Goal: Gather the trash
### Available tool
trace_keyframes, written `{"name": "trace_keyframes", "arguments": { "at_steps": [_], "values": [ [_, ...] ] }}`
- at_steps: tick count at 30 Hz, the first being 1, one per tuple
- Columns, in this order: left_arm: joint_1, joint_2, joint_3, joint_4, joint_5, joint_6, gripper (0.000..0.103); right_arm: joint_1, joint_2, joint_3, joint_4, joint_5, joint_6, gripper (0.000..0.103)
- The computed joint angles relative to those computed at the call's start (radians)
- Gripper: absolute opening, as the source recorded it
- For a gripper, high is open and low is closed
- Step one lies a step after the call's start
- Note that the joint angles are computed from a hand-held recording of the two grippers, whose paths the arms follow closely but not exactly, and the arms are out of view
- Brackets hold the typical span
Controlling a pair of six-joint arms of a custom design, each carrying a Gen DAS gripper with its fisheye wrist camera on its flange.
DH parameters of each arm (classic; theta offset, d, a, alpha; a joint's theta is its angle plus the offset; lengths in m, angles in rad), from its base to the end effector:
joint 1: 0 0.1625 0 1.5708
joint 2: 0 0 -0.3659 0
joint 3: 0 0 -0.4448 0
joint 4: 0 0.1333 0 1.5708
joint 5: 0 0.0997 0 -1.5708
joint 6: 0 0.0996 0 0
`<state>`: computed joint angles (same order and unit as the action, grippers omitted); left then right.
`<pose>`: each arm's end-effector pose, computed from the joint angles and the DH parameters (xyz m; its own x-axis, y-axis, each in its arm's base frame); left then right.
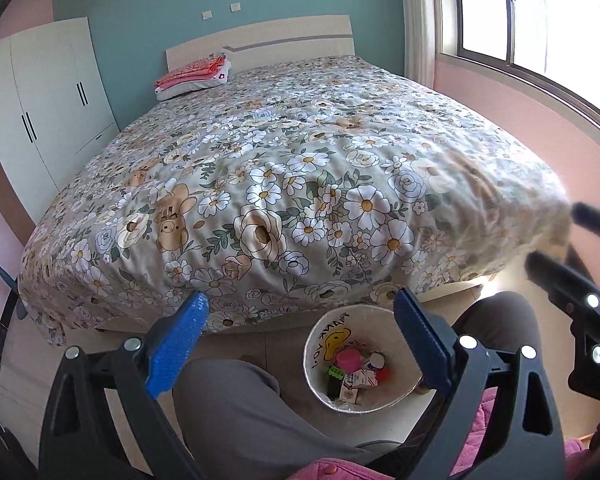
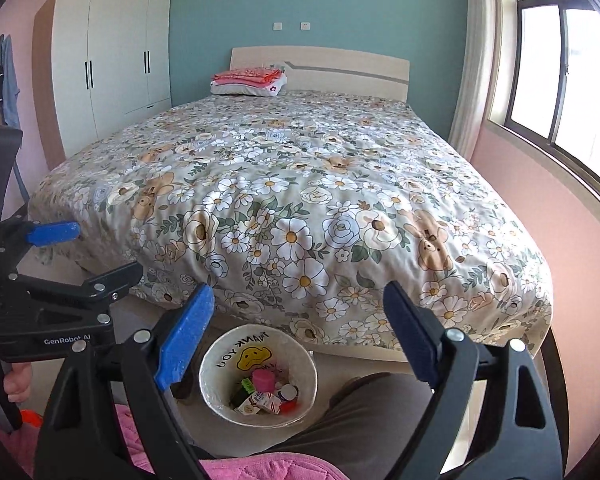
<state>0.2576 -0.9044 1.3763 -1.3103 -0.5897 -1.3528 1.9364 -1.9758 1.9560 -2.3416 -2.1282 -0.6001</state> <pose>-0.5827 -0.3770 0.1401 -0.6164 -0.0380 -0.7865 0.5419 0.7042 -0.4587 0.2293 -0.3735 0.5190 -0.6230 -0.3316 0.7085 -0.7310 0.5691 -0.3765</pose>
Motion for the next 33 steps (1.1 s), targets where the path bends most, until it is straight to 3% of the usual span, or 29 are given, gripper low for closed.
{"name": "trace_keyframes", "arguments": {
  "at_steps": [14,33],
  "values": [
    [-0.004,-0.003,0.013,-0.051,-0.008,0.041,0.095,-0.003,0.003,-0.005,0.076,0.007,0.039,0.085],
    [-0.005,-0.009,0.022,-0.068,-0.017,0.048,0.095,-0.001,-0.003,0.002,0.096,0.006,0.049,0.085]
  ]
}}
